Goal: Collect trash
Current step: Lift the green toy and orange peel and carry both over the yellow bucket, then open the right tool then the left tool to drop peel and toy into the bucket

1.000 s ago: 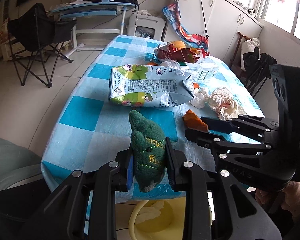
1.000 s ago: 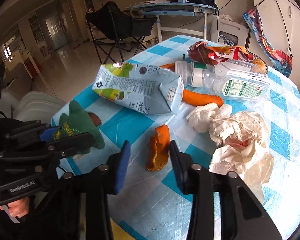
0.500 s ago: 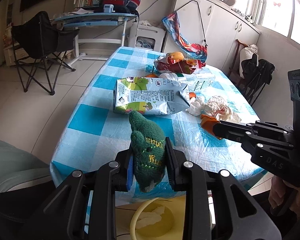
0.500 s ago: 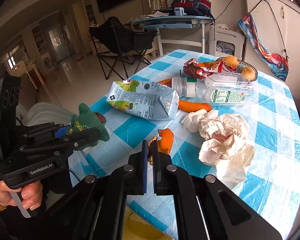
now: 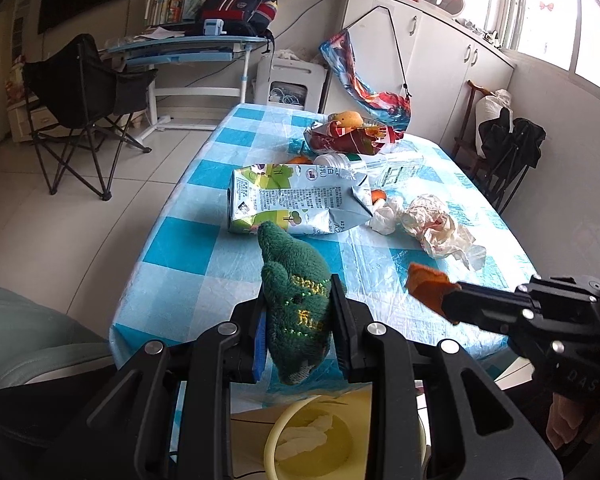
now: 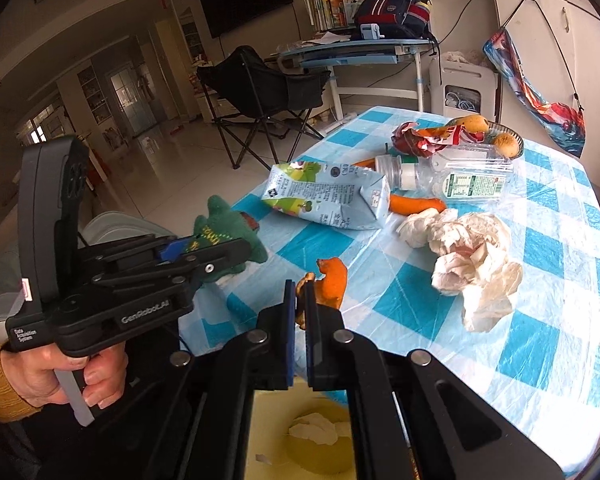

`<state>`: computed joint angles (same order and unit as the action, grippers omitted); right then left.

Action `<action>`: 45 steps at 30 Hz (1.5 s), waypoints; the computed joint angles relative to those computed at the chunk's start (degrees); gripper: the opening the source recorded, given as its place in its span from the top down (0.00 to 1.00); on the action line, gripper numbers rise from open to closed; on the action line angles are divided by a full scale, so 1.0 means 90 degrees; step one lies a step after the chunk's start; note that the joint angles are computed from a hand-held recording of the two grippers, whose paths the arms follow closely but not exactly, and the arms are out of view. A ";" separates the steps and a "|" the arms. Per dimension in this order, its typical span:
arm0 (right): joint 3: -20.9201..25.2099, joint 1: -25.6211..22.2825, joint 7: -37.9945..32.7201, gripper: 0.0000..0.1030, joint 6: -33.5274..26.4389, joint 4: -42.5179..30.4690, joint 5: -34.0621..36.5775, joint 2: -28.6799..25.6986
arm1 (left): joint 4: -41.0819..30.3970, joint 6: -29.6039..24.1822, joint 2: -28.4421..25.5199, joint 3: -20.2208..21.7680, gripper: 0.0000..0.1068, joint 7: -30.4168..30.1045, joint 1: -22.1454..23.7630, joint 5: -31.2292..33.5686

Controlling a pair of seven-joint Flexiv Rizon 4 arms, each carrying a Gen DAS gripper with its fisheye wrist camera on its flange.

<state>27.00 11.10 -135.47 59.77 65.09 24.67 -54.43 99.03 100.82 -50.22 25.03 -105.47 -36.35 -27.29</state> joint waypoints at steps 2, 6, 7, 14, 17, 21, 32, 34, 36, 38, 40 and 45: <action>0.0080 -0.0079 -0.0060 0.95 -0.0023 0.0259 0.0089 0.0132 | 0.0015 0.0012 0.0007 0.0051 0.76 0.0017 -0.0056 0.0018; 0.0095 -0.0129 -0.0045 0.95 -0.0118 0.0656 0.0175 0.0348 | 0.0041 0.0021 0.0001 0.0167 0.77 0.0055 -0.0186 0.0013; 0.0085 -0.0133 -0.0032 0.95 -0.0144 0.0737 0.0187 0.0391 | 0.0056 0.0032 0.0007 0.0179 0.76 0.0066 -0.0205 0.0012; -0.0202 0.0016 0.0404 0.95 -0.0322 0.1201 0.0033 0.0626 | 0.0155 0.0128 0.0078 0.0152 0.76 0.0228 -0.0240 -0.0014; -0.0141 -0.0061 0.0484 0.83 -0.0221 0.1263 0.0106 0.0641 | 0.0174 0.0158 0.0099 0.0109 0.76 0.0328 -0.0237 -0.0039; -0.0020 -0.0200 0.0567 0.73 -0.0212 0.1160 0.0294 0.0593 | 0.0197 0.0185 0.0137 0.0018 0.76 0.0501 -0.0192 -0.0041; 0.0118 -0.0314 0.0716 0.53 0.0539 0.1102 0.0574 0.0506 | 0.0250 0.0005 0.0292 -0.0505 0.76 0.0943 0.0092 0.0238; 0.0144 -0.0347 0.0815 0.51 0.0744 0.1100 0.0619 0.0488 | 0.0247 -0.0133 0.0363 -0.0812 0.76 0.1094 0.0299 0.0471; 0.0205 -0.0424 0.0940 0.49 0.0903 0.1066 0.0681 0.0452 | 0.0208 -0.0397 0.0406 -0.1066 0.76 0.1263 0.0462 0.0739; 0.0257 -0.0505 0.1101 0.48 0.1041 0.1023 0.0743 0.0408 | 0.0168 -0.0695 0.0456 -0.1417 0.76 0.1432 0.0703 0.1041; 0.0286 -0.0562 0.1279 0.47 0.1173 0.0990 0.0780 0.0363 | 0.0135 -0.1057 0.0507 -0.1852 0.75 0.1640 0.0997 0.1332; 0.0334 -0.0667 0.1645 0.47 0.1376 0.0982 0.0707 0.0319 | 0.0042 -0.1759 0.0555 -0.2461 0.73 0.1906 0.1383 0.1868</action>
<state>30.01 5.10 -120.67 72.16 73.92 31.03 -51.57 99.41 84.99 -45.23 2.88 -88.31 -23.90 -10.47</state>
